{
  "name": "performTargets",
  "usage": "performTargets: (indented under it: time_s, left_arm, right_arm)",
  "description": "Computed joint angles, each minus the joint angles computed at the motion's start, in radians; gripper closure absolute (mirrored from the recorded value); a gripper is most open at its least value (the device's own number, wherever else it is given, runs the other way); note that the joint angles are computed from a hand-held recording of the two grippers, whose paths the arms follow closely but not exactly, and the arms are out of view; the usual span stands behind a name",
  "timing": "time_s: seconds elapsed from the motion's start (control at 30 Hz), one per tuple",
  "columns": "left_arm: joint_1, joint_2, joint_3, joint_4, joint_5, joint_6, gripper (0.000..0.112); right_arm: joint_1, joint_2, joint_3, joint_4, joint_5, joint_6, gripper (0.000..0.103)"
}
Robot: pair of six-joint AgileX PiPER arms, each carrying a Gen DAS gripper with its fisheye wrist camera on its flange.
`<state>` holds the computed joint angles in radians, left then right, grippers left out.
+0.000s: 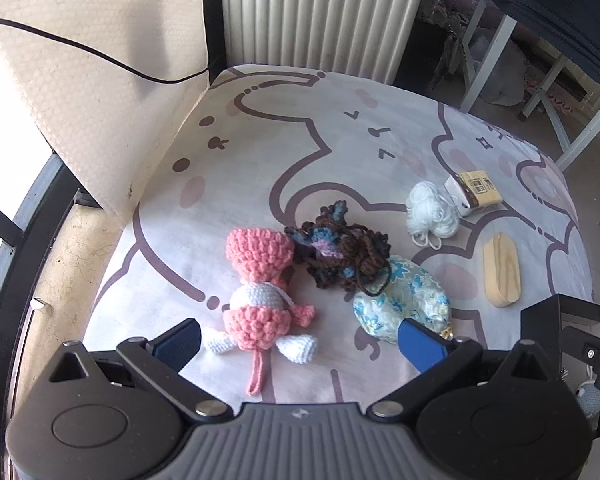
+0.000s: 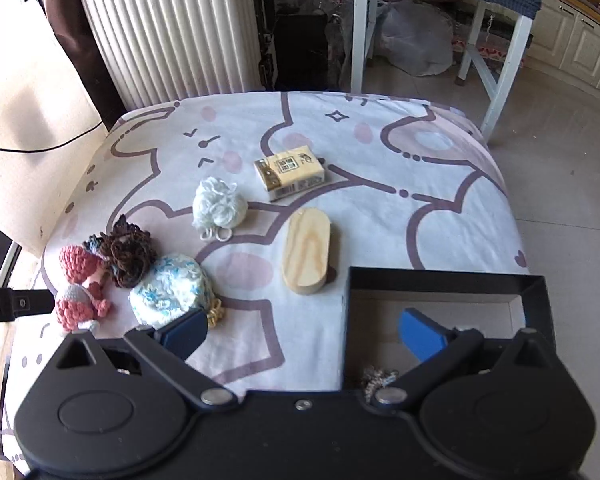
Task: Organize objects
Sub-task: 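Grasp the pink crocheted doll with left gripper while right grasps the blue floral pouch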
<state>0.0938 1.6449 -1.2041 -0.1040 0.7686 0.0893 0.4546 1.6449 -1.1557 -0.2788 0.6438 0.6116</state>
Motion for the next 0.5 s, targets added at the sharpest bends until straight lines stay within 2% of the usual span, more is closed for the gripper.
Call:
performTargets:
  time_s: [0.1, 0.2, 0.27, 0.33, 0.4, 0.5]
  left_arm:
    - [0.031, 0.033, -0.020, -0.034, 0.007, 0.052, 0.009]
    - [0.068, 0.069, -0.040, -0.105, 0.020, 0.120, 0.009]
    - [0.068, 0.088, -0.048, -0.094, 0.003, 0.112, 0.009]
    - [0.061, 0.107, -0.058, -0.057, -0.015, 0.084, 0.009]
    - [0.056, 0.136, -0.076, -0.018, -0.028, 0.054, 0.009]
    - [0.060, 0.187, -0.115, 0.004, -0.019, 0.031, 0.009]
  right_arm:
    - [0.008, 0.029, -0.007, 0.031, -0.067, -0.033, 0.000]
    - [0.051, 0.064, -0.013, -0.054, -0.144, 0.011, 0.000]
    - [0.083, 0.106, -0.053, -0.102, -0.135, 0.035, 0.000]
    - [0.084, 0.157, -0.110, -0.022, -0.122, -0.053, 0.000]
    - [0.061, 0.218, -0.180, 0.150, -0.095, -0.194, 0.000]
    - [0.060, 0.289, -0.243, 0.199, -0.086, -0.221, 0.000]
